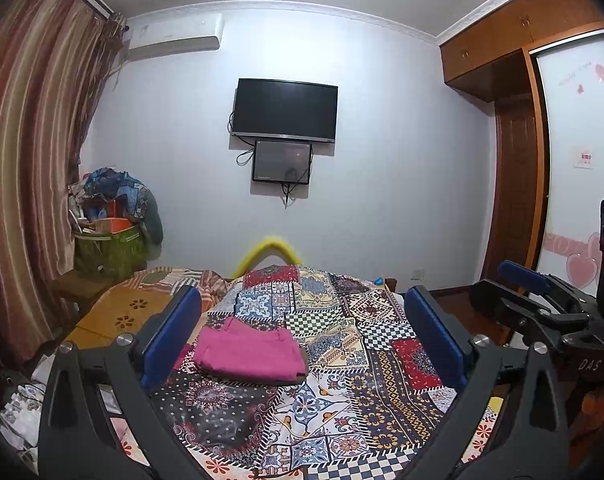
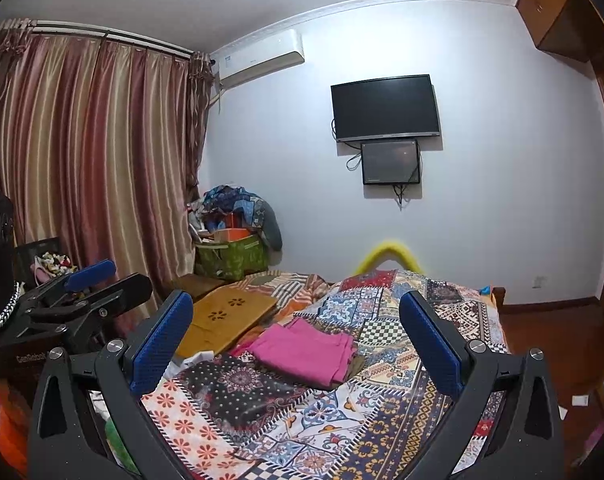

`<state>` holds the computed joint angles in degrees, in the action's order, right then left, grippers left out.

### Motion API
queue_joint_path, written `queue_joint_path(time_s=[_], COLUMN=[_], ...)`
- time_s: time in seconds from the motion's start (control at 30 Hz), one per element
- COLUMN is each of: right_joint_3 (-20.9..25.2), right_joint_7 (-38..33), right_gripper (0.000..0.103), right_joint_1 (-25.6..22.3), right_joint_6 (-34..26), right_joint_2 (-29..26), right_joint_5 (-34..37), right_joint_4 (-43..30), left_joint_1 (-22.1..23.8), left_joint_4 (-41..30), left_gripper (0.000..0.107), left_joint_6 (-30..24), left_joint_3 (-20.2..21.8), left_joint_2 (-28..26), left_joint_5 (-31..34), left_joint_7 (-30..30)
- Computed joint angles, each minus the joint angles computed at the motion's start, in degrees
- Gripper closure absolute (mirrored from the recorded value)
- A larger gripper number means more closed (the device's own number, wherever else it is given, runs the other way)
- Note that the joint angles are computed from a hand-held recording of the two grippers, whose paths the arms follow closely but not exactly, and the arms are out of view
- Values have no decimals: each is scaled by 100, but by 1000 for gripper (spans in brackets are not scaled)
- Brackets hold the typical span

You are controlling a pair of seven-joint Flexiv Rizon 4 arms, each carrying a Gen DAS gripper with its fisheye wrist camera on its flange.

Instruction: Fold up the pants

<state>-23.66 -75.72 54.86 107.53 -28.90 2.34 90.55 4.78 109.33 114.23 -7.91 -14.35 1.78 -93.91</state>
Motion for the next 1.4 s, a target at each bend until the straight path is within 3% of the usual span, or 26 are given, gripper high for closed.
queue_joint_path(time_s=[0.53, 0.7, 1.4], right_joint_3=[-129, -175, -223], right_joint_7=[21, 28, 38], right_gripper=[0, 0, 0], right_joint_1=[105, 142, 194], right_joint_6=[8, 2, 23], right_joint_2=[-37, -50, -53], right_joint_5=[61, 103, 233], right_joint_4=[-23, -19, -6], left_joint_1=[387, 769, 1008], left_joint_4=[-25, -45, -28], left_gripper=[4, 4, 4], left_joint_6=[-109, -206, -331], left_joint_3=[-314, -684, -920], left_joint_2=[37, 59, 113], left_joint_5=[338, 624, 735], left_joint_7=[-245, -420, -450])
